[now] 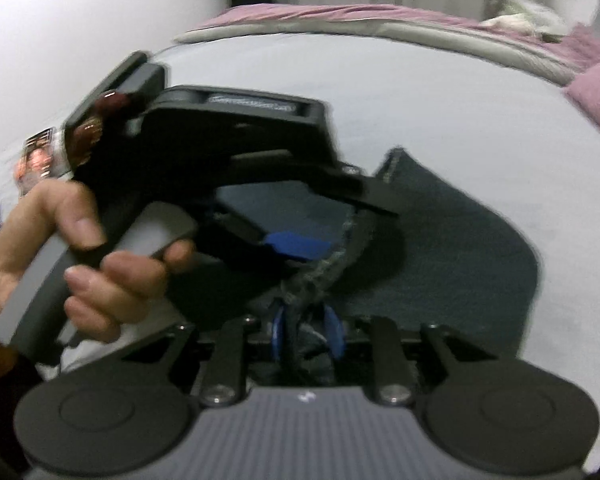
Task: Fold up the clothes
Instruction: 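Grasp the leg hem with the right gripper while the left gripper grasps it beside, then lift the held hem with both grippers and fold it toward the waistband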
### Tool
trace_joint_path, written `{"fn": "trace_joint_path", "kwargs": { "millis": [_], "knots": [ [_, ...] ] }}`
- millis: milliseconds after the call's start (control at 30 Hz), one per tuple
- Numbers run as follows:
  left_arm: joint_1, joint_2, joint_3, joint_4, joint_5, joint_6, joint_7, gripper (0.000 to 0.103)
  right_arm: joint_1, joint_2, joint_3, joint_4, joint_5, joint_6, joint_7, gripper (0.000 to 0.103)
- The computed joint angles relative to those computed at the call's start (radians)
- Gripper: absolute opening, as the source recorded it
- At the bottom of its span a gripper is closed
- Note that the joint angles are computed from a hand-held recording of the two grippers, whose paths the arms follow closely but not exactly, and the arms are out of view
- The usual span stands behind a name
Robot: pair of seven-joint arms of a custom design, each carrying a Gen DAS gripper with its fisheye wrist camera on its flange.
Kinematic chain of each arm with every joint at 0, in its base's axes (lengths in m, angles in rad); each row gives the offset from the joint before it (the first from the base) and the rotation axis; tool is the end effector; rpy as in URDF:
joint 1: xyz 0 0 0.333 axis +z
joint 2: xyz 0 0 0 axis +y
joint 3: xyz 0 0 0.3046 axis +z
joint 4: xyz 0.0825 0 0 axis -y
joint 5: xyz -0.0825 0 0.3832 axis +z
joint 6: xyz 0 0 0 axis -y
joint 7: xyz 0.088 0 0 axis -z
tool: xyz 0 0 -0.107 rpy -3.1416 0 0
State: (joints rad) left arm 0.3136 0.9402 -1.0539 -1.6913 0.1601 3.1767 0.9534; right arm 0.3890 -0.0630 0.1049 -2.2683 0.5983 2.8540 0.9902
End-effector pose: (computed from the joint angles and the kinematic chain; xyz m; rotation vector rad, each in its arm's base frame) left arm 0.6361 -0.3376 0.3554 1.9412 -1.3559 1.3520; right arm 0.4983 0.2344 0.4418 -2.1448 1.1923 -0.2947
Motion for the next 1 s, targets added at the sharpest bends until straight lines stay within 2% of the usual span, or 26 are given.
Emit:
{"fn": "trace_joint_path", "kwargs": {
  "millis": [33,67,167,300,367,500,600,700,767,833,900,1000],
  "knots": [
    [-0.001,-0.004,0.003,0.0,0.001,-0.003,0.0,0.065,0.009,0.001,-0.009,0.007,0.071,-0.026,-0.065,0.029],
    [-0.006,-0.011,0.01,0.004,0.001,-0.008,0.0,0.065,0.013,0.001,-0.014,0.011,0.131,-0.05,-0.12,0.037],
    [-0.022,-0.029,0.03,0.013,-0.005,-0.02,0.006,0.065,0.019,-0.024,-0.018,-0.007,0.232,-0.066,-0.22,0.047],
    [-0.022,-0.034,0.029,0.018,-0.018,-0.026,0.032,0.065,0.027,-0.082,-0.036,-0.045,0.366,-0.047,-0.309,0.05],
    [-0.02,-0.029,0.023,0.021,-0.026,-0.026,0.044,0.065,0.03,-0.105,-0.039,-0.07,0.397,0.01,-0.332,0.05],
    [-0.028,-0.026,0.027,0.03,-0.037,-0.027,0.053,0.065,0.045,-0.115,-0.048,-0.102,0.413,0.113,-0.374,0.05],
    [-0.037,-0.031,0.038,0.037,-0.051,-0.042,0.06,0.065,0.051,-0.112,-0.055,-0.117,0.39,0.125,-0.405,0.049],
    [-0.043,-0.028,0.04,0.046,-0.07,-0.05,0.075,0.065,0.059,-0.07,-0.037,-0.115,0.335,0.185,-0.396,0.044],
    [-0.041,-0.024,0.035,0.049,-0.08,-0.051,0.088,0.065,0.053,-0.035,-0.025,-0.098,0.279,0.217,-0.356,0.022],
    [-0.038,-0.018,0.029,0.051,-0.088,-0.051,0.098,0.065,0.051,-0.01,-0.023,-0.08,0.26,0.219,-0.326,0.011],
    [-0.031,-0.008,0.017,0.05,-0.097,-0.045,0.107,0.065,0.063,0.003,-0.026,-0.057,0.336,0.213,-0.365,0.009],
    [-0.023,0.003,0.006,0.051,-0.103,-0.039,0.107,0.066,0.078,-0.004,-0.022,-0.03,0.498,0.199,-0.498,0.009]
  ]
}}
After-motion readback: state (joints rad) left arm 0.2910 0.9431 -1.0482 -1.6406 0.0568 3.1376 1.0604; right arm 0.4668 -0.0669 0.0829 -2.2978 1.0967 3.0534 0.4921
